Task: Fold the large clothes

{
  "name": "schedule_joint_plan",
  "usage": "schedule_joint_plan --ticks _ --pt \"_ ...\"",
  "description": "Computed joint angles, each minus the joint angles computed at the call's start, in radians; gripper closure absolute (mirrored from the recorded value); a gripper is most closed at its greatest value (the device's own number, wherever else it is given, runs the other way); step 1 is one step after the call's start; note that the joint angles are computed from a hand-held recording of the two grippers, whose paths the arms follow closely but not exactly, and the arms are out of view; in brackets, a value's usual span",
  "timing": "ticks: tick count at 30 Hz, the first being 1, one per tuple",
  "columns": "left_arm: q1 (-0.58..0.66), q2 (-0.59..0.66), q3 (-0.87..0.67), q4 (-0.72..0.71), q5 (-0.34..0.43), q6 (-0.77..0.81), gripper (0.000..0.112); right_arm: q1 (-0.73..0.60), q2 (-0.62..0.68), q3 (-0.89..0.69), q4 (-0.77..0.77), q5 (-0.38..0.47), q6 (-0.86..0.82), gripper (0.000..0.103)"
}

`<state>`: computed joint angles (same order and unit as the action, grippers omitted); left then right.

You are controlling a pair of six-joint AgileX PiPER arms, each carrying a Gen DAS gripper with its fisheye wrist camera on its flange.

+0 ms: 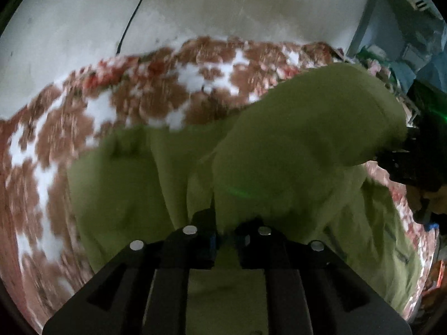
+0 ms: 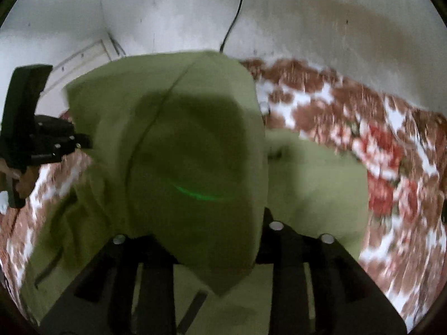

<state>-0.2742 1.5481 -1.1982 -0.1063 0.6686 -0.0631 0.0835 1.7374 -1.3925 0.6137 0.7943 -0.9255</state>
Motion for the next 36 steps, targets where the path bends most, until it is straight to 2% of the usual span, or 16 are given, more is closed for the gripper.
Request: schedule_joint_plan --ticks 1,3,5,7,9,12,14,16,18,20,23,27,31,34,36 --pt "-0.025 -0.019 0.048 0.038 -0.021 -0.044 0.097 -0.001 -0.025 0.065 0.007 -0.027 -0.023 0.058" --pt "-0.062 -0.053 0.149 0.100 -0.067 -0.133 0.092 -0.004 -0.081 0.181 0.025 -0.068 -0.065 0.046" --pt "-0.085 -0.081 0.222 0.142 -0.094 -0.201 0.079 -0.018 -0.114 0.263 0.032 -0.080 -0.076 0.040" --pt "-0.110 -0.124 0.300 0.191 -0.107 -0.280 0.070 -0.052 -0.143 0.337 0.014 -0.064 -0.049 0.034" --pt "-0.125 -0.166 0.355 0.205 -0.102 -0.315 0.067 -0.110 -0.180 0.403 0.032 -0.031 -0.078 0.021" --pt "-0.126 -0.247 0.435 0.195 -0.060 -0.320 0.059 -0.189 -0.236 0.459 -0.002 0.006 -0.082 0.019" --pt "-0.088 -0.274 0.454 0.120 -0.017 -0.223 0.041 -0.230 -0.249 0.432 -0.034 0.044 -0.053 0.016" --pt "-0.082 -0.273 0.420 0.152 0.042 -0.188 0.041 -0.232 -0.243 0.377 -0.042 0.054 -0.026 0.013" --pt "-0.056 -0.263 0.351 0.141 0.084 -0.140 0.036 -0.201 -0.202 0.262 -0.056 0.066 0.049 0.012" --pt "-0.045 -0.246 0.273 0.136 0.090 -0.138 0.027 -0.143 -0.140 0.140 -0.079 0.066 0.135 0.010" --pt "-0.052 -0.183 0.148 0.100 0.049 -0.136 0.024 -0.031 -0.027 -0.041 -0.159 0.045 0.274 0.010" --pt "-0.096 -0.050 0.053 0.018 -0.046 -0.060 0.023 0.100 0.161 -0.248 -0.274 0.086 0.389 0.011" --pt "-0.129 0.150 -0.006 -0.055 -0.098 0.101 0.023 0.154 0.286 -0.303 -0.389 0.052 0.465 0.011" --pt "-0.114 0.261 -0.039 -0.044 -0.099 0.149 0.023 0.158 0.325 -0.259 -0.467 -0.051 0.515 0.011" --pt "-0.104 0.296 -0.038 -0.030 -0.123 0.163 0.023 0.148 0.356 -0.254 -0.478 -0.086 0.502 0.011"
